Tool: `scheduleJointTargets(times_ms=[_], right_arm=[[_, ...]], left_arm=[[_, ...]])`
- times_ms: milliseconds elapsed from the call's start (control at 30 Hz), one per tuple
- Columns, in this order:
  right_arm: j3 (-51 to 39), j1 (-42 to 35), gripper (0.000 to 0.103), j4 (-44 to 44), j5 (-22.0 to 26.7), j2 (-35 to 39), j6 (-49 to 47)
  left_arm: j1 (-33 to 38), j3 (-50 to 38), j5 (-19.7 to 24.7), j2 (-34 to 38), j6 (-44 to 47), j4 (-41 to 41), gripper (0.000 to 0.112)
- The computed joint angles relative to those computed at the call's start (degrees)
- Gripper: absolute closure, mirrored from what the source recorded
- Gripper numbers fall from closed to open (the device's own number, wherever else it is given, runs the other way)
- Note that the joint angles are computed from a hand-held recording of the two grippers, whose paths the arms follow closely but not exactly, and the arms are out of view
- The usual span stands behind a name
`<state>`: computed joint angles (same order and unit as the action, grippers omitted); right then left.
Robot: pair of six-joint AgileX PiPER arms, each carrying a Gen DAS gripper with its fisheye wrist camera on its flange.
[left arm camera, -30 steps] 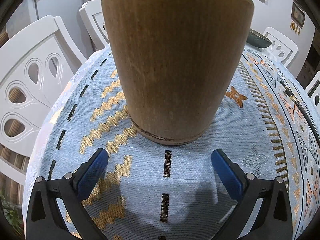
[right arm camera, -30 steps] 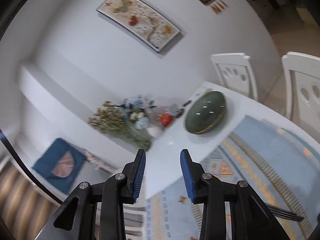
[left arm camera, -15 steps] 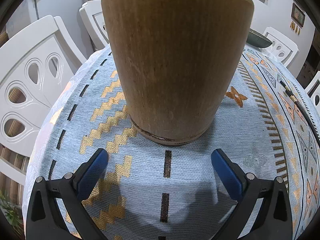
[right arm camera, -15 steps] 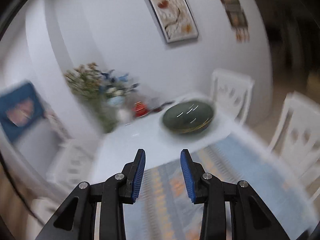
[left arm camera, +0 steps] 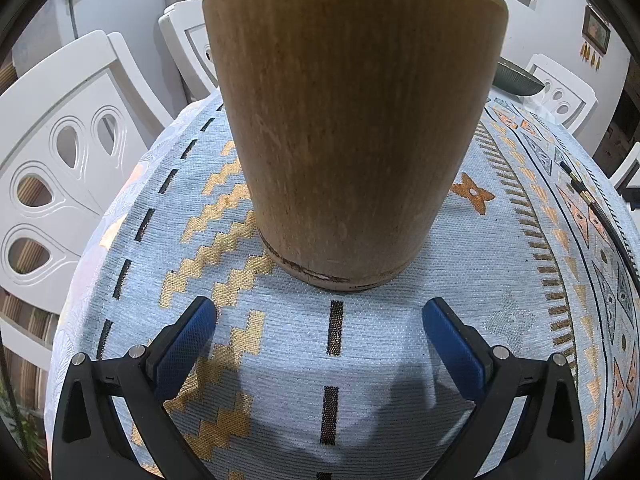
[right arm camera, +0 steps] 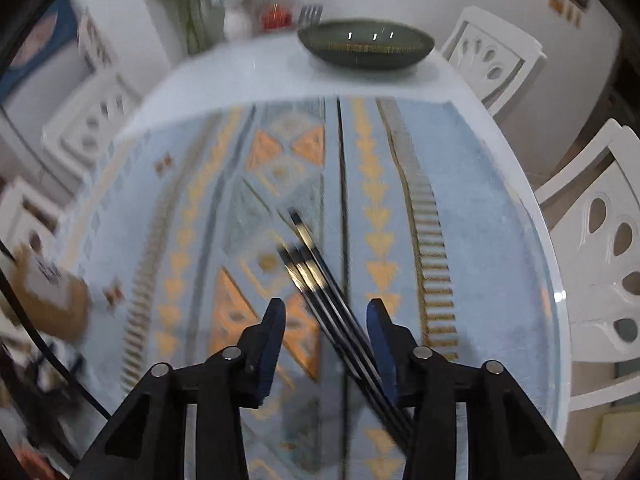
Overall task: Organize utensils
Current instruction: 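Lower the right gripper to the chopsticks while the left gripper regrasps and lifts the bamboo cup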
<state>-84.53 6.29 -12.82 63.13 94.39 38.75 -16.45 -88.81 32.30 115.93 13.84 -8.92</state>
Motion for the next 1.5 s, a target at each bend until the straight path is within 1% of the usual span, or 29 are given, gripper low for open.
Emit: scheduleJointTargets(times_ms=[167,233,400,533,633,833,1033,1167,1267,1300,1333,1367,1400,1433,1467,1500], right_arm=[[-1.10,-1.02,0.063,2.46,-0.10,1.61,1.29],[-0.84,-0.02,0.063,1.38,-0.02,1.07,2.59],[-2.76,2.23,0.063,1.18,2.11,3.18,4.59],[-1.69,2.45,0.063,2.10,2.19,3.30,6.80],[-1.64,2.96,0.063,1.80,2.43,3.96,8.19],[-3.05,3.82,0.063,1.39,3.76,5.62,8.04],[-3.73,4.40,0.063,-1.51,4.71,5.24,8.72],[-3.43,3.07,0.063,-3.27,5.16,3.87,8.60],[-3.29,0.59,0.063,-3.26,4.77,2.75,6.92],[-3.36,-0.45,0.063,-2.66,4.55,2.58,5.83],[-3.46,-1.87,0.063,-1.78,4.21,2.51,4.14],[-3.57,-3.46,0.063,-0.79,3.77,2.63,2.33],[-4.11,-4.92,0.063,0.35,3.76,3.11,0.55],[-4.74,-6.17,0.063,1.88,3.78,3.67,-1.41],[-5.47,-7.38,0.064,3.81,3.64,4.31,-3.85],[-6.60,-8.66,0.068,6.76,3.21,5.25,-7.53]], left_arm=[[-0.05,-0.04,0.01,0.02,-0.11,0.08,0.009],[-0.04,0.10,-0.05,-0.08,-0.15,0.25,0.009],[0.42,0.21,0.08,-0.18,0.76,-0.55,0.009],[0.61,0.22,0.17,-0.16,1.21,-1.08,0.009],[0.69,0.25,0.19,-0.19,1.37,-1.20,0.009],[0.71,0.28,0.20,-0.21,1.36,-1.16,0.009],[0.67,0.16,0.31,-0.17,1.18,-0.93,0.009],[0.48,-2.19,2.63,0.77,-0.70,0.40,0.009],[0.70,-3.71,3.93,1.20,0.75,0.11,0.009],[0.54,-3.55,2.95,0.95,0.92,0.83,0.009],[0.20,-2.61,0.66,0.26,0.66,2.07,0.010],[-0.05,-0.50,-3.56,-1.06,1.28,2.37,0.010],[-0.01,0.76,-6.45,-1.90,2.48,1.50,0.010],[0.11,0.89,-7.45,-2.09,3.32,0.48,0.010],[0.63,-0.35,-6.40,-1.47,5.08,-2.19,0.010],[1.13,-1.51,-4.99,-0.75,6.28,-4.39,0.010]])
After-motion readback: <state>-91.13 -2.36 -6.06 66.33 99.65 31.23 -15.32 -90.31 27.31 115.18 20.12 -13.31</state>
